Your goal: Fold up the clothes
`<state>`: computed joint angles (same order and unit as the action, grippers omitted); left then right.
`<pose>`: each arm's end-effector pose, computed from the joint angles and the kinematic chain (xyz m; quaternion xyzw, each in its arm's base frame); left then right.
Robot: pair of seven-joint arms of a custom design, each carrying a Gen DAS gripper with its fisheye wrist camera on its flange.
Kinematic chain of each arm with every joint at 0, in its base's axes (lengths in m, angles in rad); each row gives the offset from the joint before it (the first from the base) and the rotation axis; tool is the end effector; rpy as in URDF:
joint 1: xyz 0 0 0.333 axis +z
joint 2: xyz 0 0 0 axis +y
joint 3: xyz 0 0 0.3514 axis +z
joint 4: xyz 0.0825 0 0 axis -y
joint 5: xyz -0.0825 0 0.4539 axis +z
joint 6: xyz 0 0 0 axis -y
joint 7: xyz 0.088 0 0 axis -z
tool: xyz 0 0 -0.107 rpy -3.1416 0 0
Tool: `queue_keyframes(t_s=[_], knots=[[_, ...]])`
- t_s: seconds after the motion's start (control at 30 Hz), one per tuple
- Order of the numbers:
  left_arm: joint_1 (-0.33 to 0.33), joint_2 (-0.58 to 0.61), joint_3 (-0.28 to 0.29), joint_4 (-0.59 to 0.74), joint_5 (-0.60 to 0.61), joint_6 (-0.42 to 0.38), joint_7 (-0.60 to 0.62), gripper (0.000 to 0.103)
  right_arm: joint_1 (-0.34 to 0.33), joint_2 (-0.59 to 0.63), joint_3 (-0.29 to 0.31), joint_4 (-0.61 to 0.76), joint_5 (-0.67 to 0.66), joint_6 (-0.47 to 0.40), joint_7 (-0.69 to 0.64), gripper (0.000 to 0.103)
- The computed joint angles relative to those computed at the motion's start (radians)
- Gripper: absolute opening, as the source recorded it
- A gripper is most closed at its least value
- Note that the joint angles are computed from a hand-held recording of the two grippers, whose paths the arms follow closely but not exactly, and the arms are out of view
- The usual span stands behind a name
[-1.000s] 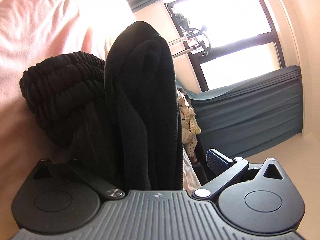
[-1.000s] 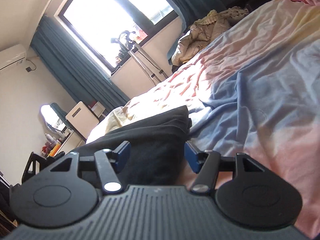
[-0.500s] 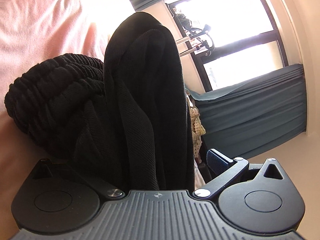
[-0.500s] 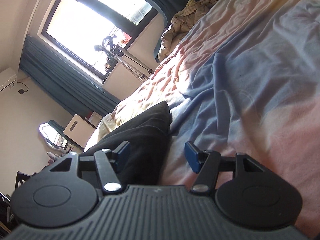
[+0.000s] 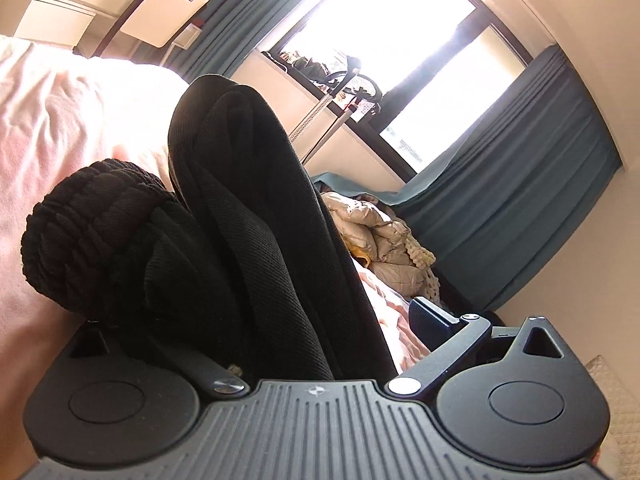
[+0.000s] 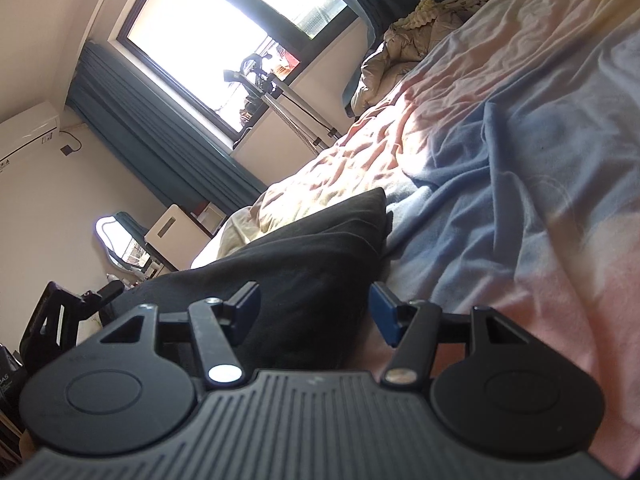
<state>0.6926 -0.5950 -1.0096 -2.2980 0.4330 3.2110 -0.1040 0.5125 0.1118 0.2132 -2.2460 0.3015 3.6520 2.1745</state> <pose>0.4809 -0.2987 0.5859 -0.7164 0.3626 -0.5561 0.2147 0.4937 0.3816 0.4617 -0.4863 0.6390 -0.0423 0.5945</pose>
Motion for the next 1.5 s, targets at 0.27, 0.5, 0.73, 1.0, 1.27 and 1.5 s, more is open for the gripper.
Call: queue_keyframes(t_s=[0.27,0.5,0.73,1.0,1.27,1.5], knots=[[0.044,-0.104,-0.06,-0.052,0.014,0.078,0.023,0.099,-0.001,0.053,0.005,0.057,0.011,-0.026,-0.057,0.062],[0.114,-0.166,-0.117,-0.031,0.122,0.096,-0.058,0.099,-0.059,0.088,0.033,0.064,-0.109,-0.008,0.075,0.063],[-0.008,-0.054,-0.02,-0.115,-0.011,0.085,-0.072,0.1,-0.073,0.09,0.033,0.077,-0.139,-0.024,0.157,0.064],[-0.103,0.238,0.12,-0.196,-0.227,0.289,-0.264,0.1,-0.064,0.095,0.026,0.144,-0.124,-0.145,0.162,0.068],[-0.233,0.275,0.224,-0.164,-0.266,0.158,-0.15,0.087,0.213,0.144,-0.203,0.26,0.274,-0.238,-0.172,0.073],[-0.109,0.18,0.088,-0.184,-0.293,0.139,-0.18,0.052,0.518,0.204,-0.477,0.343,0.542,-0.206,-0.489,0.033]])
